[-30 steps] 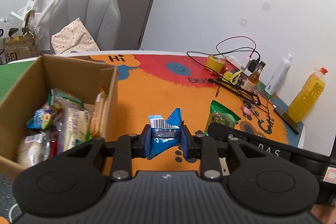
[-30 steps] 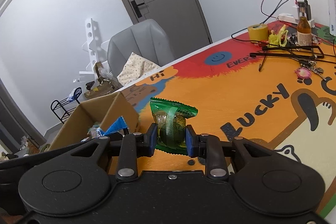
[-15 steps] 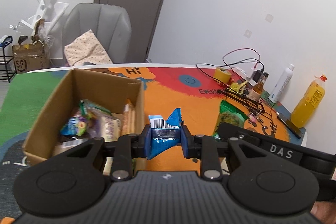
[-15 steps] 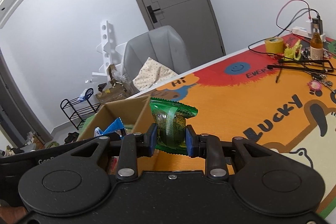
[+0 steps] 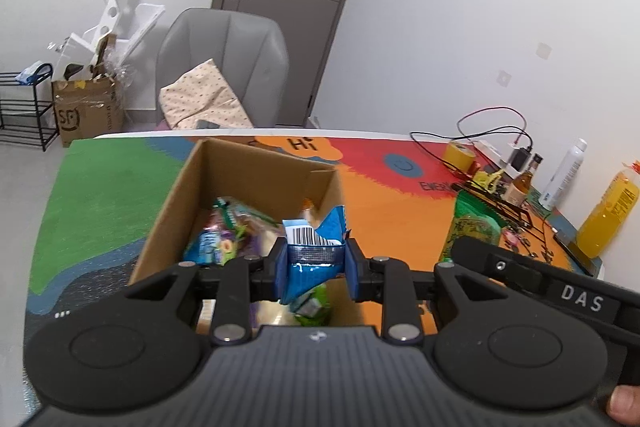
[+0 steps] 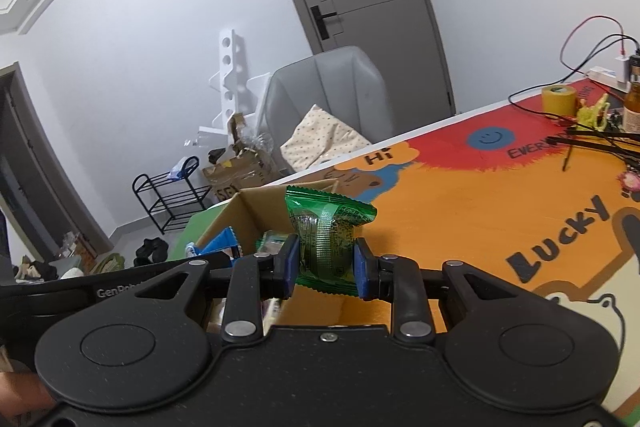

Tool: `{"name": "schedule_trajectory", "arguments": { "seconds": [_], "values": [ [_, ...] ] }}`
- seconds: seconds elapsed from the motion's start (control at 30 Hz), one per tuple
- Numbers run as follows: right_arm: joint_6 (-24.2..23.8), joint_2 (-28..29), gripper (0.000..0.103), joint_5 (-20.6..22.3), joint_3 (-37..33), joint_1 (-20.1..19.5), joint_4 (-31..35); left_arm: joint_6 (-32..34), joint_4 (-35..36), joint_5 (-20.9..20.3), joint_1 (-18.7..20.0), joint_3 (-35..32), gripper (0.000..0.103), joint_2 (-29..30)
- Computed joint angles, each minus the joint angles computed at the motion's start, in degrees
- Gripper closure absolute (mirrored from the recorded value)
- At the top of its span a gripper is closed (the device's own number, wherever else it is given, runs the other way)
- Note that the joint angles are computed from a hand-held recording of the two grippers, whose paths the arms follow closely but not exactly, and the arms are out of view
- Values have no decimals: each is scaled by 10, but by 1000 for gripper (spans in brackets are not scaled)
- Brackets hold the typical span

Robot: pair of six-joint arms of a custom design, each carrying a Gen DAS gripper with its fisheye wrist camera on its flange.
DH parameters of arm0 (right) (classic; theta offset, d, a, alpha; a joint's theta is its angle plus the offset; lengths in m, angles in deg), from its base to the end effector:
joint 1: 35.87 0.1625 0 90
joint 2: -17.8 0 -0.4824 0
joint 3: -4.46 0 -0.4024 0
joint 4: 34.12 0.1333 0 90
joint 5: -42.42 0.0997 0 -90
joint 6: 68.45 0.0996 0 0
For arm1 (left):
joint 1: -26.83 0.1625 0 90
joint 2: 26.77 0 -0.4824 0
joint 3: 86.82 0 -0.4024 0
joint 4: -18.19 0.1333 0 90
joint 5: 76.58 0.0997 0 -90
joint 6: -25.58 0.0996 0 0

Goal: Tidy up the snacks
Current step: 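Carry both held snacks over the cardboard box with both grippers, then open the left gripper while the right opens, dropping both snacks into the box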

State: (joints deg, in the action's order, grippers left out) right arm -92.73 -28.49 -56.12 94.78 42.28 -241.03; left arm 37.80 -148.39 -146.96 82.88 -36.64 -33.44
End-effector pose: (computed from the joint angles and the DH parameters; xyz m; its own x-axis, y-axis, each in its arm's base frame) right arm -0.0372 -0.7546 0.2978 -0.8805 0.1933 0.4328 -0.3309 0.4032 -0.8532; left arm -0.3675 -0.8444 -0.0827 -0.7646 0.5127 -0.3905 0.6444 0.6002 -0.4737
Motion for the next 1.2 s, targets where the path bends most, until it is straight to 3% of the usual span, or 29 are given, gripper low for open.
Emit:
{"name": "schedule_trajectory", "arguments": {
  "seconds": [0.17, 0.33, 0.67, 0.77, 0.97, 1.1, 1.2],
  "values": [
    [-7, 13, 77, -3, -14, 8, 14, -7, 13, 4, 7, -4, 74, -2],
    [-13, 24, 77, -4, -29, 16, 31, -19, 20, 12, 13, -8, 67, -4],
    [-11, 41, 76, -4, -50, 26, 67, -21, -7, 29, 25, 13, 44, -22],
    [-8, 40, 69, -1, -49, 27, 79, -19, -11, 33, 28, 20, 36, -26],
    [1, 35, 68, -7, -30, 25, 48, -5, -31, 35, 30, 42, 19, -36],
    [8, 29, 68, -17, -14, 21, 31, 0, -36, 35, 31, 56, 16, -43],
    [11, 21, 62, -22, 4, 18, 13, 4, -43, 34, 30, 69, 13, -48]
  ]
}}
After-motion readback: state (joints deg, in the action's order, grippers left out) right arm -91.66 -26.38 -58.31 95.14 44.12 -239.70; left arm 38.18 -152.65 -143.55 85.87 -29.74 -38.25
